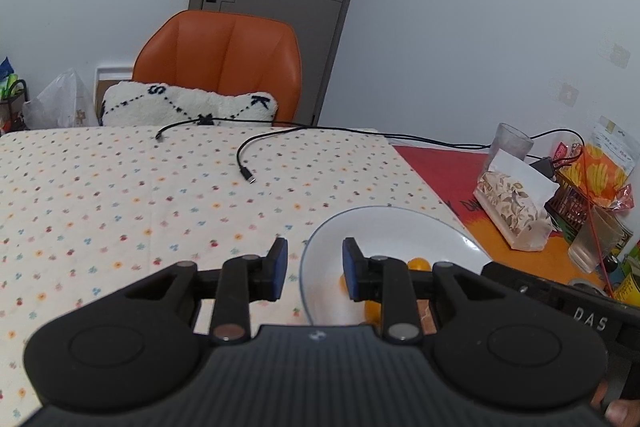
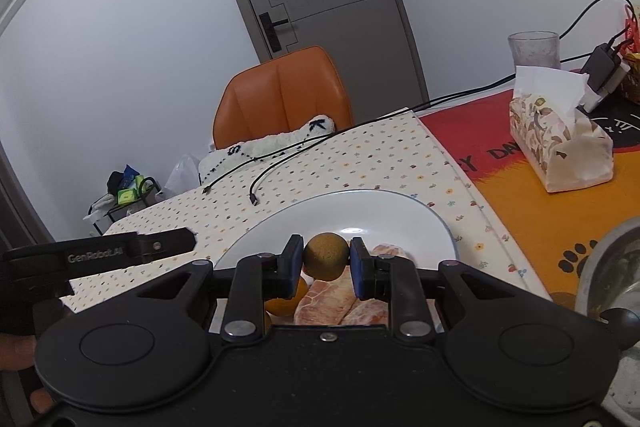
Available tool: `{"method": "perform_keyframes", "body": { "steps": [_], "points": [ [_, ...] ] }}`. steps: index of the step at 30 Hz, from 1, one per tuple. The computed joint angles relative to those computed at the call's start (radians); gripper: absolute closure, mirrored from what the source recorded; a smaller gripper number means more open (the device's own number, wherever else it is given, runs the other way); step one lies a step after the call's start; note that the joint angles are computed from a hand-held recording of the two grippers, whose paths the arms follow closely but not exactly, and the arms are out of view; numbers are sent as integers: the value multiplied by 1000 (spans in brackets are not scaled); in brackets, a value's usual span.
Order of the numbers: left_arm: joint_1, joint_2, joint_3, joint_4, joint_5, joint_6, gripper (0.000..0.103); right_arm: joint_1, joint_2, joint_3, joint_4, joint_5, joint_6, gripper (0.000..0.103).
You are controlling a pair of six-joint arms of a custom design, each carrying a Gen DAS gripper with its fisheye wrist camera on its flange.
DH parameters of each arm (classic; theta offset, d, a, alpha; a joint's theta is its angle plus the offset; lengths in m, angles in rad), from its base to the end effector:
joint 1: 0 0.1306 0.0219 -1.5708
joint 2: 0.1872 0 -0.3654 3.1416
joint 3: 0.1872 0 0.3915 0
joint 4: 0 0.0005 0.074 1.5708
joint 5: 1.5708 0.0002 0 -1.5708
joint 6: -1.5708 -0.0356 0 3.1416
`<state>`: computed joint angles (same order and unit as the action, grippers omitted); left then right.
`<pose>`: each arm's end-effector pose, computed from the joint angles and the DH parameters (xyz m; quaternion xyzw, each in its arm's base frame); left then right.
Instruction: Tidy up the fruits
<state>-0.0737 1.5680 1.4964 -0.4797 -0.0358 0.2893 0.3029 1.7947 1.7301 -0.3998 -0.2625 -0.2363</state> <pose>0.5711 -0.0414 0.4042 -0.1026 0.8667 -0.0727 0.4827 0.6230 0.2038 0.3916 -0.0968 0.8408 0.2461 0.4724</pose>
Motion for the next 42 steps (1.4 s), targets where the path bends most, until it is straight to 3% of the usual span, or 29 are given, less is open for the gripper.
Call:
{"method": "perform_keyframes", "body": {
  "steps": [7,18,25,31,42],
  "points": [
    [6,-30,-39,-10,8,-7,52,-8,-18,-20,-15,20,9,79],
    [9,-84,-89,-10,4,-17,33,-18,-70,-78,-1,53,-4,73],
    [14,-138,-132,-2,-9,-30,21,-10,-100,-100,20,45,0,55],
    [21,-184,-159,-23,-24,-51,13,5,-121,-119,27,27,10,46],
    [37,-258,-216,-53,-67,-42,11,23,-175,-177,49,3,21,22]
  ]
}}
